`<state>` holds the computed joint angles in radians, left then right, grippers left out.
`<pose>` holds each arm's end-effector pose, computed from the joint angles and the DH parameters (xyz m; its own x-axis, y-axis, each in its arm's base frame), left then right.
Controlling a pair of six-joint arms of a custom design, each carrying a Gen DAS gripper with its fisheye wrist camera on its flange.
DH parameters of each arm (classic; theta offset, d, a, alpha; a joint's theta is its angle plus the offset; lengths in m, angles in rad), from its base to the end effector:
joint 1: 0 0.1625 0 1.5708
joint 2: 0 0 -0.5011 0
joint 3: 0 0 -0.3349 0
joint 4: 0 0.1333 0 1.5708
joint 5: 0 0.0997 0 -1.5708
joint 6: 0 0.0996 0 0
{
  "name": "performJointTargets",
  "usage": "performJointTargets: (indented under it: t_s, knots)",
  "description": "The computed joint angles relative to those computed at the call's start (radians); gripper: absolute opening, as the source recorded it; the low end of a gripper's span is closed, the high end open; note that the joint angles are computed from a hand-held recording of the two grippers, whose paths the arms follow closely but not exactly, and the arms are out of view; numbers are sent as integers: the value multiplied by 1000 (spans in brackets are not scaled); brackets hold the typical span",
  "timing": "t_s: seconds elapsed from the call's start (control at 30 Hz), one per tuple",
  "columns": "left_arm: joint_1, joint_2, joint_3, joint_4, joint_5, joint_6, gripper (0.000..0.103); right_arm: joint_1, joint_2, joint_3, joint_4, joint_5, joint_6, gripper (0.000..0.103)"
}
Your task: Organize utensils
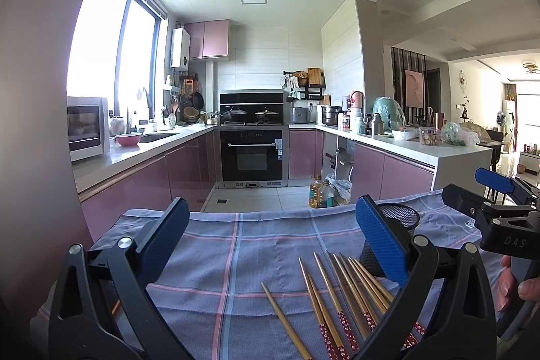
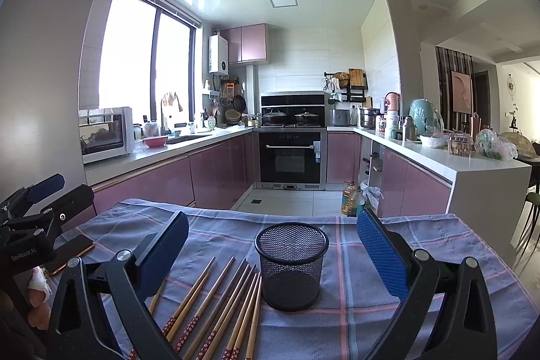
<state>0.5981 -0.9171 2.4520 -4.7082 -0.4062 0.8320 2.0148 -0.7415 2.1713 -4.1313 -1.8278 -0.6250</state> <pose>-0.1651 -0.3845 0.3265 -0.6801 -0.1415 -0.7193 0.7078 0.1288 -0.6946 0.3321 -0.4469 0.2185 -0.6813 -0.3936 0.6172 -0.7172 0.1904 -0.6703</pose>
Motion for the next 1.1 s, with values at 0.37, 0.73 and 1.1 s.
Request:
performJointTargets:
  t_s: [0.37,0.73,1.1]
  knots:
    - [-5,1,1,10,9,-13,97,-4,0,1,-3,4,-3,97]
    - [-14,2,3,22,19,-30,97,-6,3,5,-12,7,-6,97]
    - [-4,3,-2,44,16,-53,97,-8,3,5,-10,9,-4,97]
